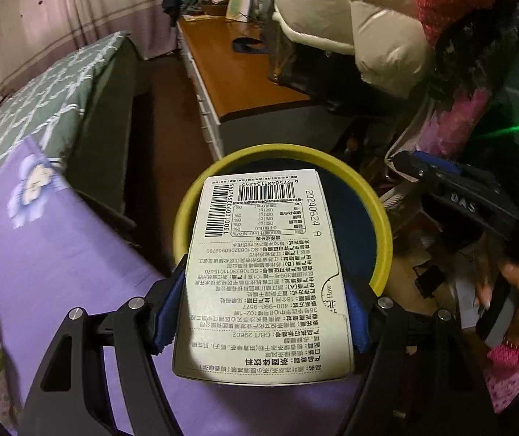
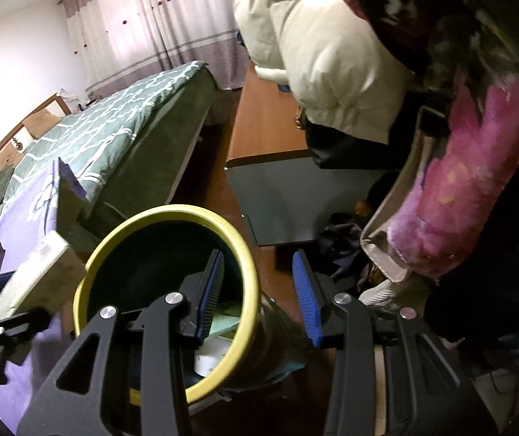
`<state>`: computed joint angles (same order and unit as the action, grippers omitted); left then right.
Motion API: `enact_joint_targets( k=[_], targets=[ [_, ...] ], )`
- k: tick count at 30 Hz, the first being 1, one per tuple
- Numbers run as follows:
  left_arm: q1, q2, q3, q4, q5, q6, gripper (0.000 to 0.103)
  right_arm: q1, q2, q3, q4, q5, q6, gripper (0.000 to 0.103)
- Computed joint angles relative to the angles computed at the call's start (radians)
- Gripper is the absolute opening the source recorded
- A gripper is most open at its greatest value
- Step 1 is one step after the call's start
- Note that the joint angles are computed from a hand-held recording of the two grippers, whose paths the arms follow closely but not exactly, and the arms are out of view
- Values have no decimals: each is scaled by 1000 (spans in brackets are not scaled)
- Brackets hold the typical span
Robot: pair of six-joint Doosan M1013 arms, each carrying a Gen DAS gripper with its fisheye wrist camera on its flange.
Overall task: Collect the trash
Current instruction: 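Carry the tissue box over the yellow bin and open the left gripper, then move the right gripper to the white tissue and grasp it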
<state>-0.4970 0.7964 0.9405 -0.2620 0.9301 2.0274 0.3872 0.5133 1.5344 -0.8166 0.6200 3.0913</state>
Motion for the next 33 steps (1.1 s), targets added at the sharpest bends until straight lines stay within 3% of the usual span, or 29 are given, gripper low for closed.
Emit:
enact_joint_targets(
  k=[4,7,13,19,25,29,33],
  targets=[
    [-8,35,-40,-3,17,-31,73,-1,-3,7,-20,11,22,45],
    [-4,28,-25,-19,-4,-40,83,1,-4,7,-26,13,25,45],
    [32,-43,83,-56,-103,-42,86,7,13,-21,13,6,-42,45],
    [98,-140,235,-66,-225,-95,88,30,53,-95,92,-2,-185,45],
    [177,-243,399,62,-348,-278,88,69,105,-208,178,-28,-366,45],
    [235,-313,505,271,-424,-524,89,97,154,-310,272,-40,-529,46],
    [299,-355,569,402,-458,-714,90,139,219,-444,379,-24,-721,46]
  ],
)
